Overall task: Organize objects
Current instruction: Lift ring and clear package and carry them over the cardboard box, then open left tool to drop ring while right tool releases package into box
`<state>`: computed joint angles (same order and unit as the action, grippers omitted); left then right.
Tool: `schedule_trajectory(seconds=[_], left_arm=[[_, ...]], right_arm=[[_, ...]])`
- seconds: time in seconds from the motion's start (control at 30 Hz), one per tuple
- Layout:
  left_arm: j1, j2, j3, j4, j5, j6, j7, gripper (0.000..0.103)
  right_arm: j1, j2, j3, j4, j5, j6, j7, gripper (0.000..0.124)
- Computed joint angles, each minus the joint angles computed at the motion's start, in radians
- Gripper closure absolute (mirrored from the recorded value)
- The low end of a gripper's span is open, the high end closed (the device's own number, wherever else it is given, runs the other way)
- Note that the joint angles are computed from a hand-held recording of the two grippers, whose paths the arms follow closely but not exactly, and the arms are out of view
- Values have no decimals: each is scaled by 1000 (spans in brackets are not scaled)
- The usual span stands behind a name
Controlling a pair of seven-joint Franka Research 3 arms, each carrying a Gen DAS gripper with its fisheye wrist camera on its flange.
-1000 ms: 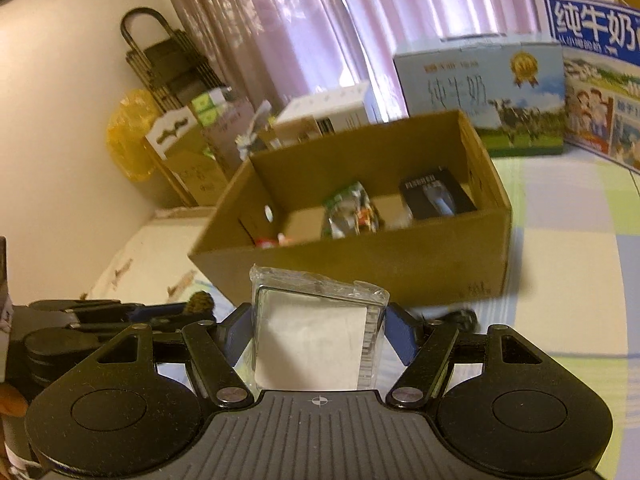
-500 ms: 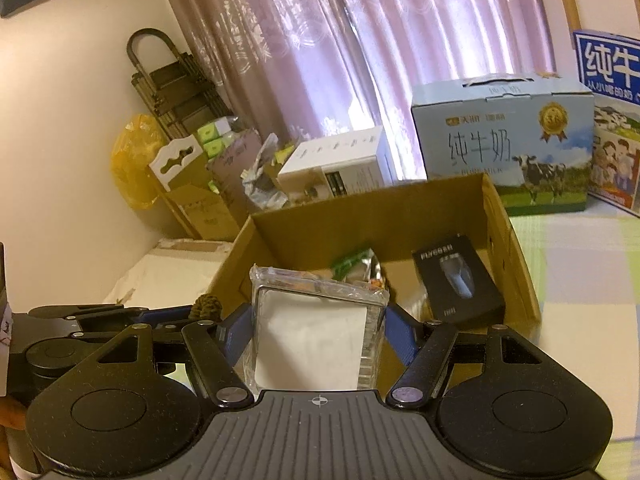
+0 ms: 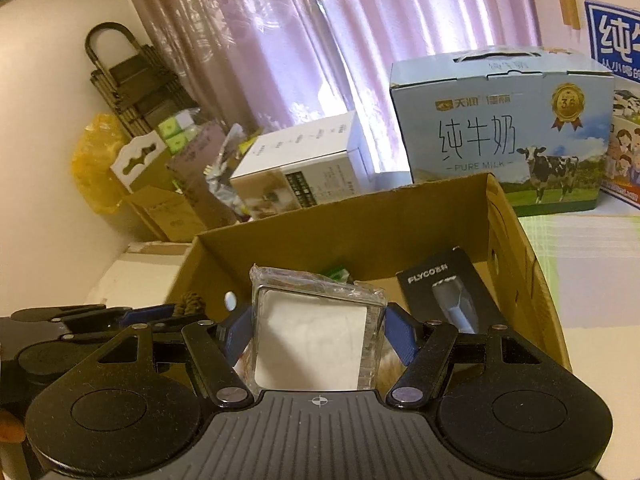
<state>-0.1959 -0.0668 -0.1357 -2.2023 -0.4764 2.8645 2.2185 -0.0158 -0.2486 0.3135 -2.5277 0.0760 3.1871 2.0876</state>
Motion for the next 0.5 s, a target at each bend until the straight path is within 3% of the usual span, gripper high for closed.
schedule_trajectory(seconds=[0.3, 0.5], left_arm=[[51, 131, -42, 109, 174, -6, -143, 80], [84, 204, -71, 178, 292, -16, -235, 79]], right_arm=[[-165, 112, 98, 94, -205, -24, 114, 57], [-180, 166, 80, 140, -352, -37, 222, 57]])
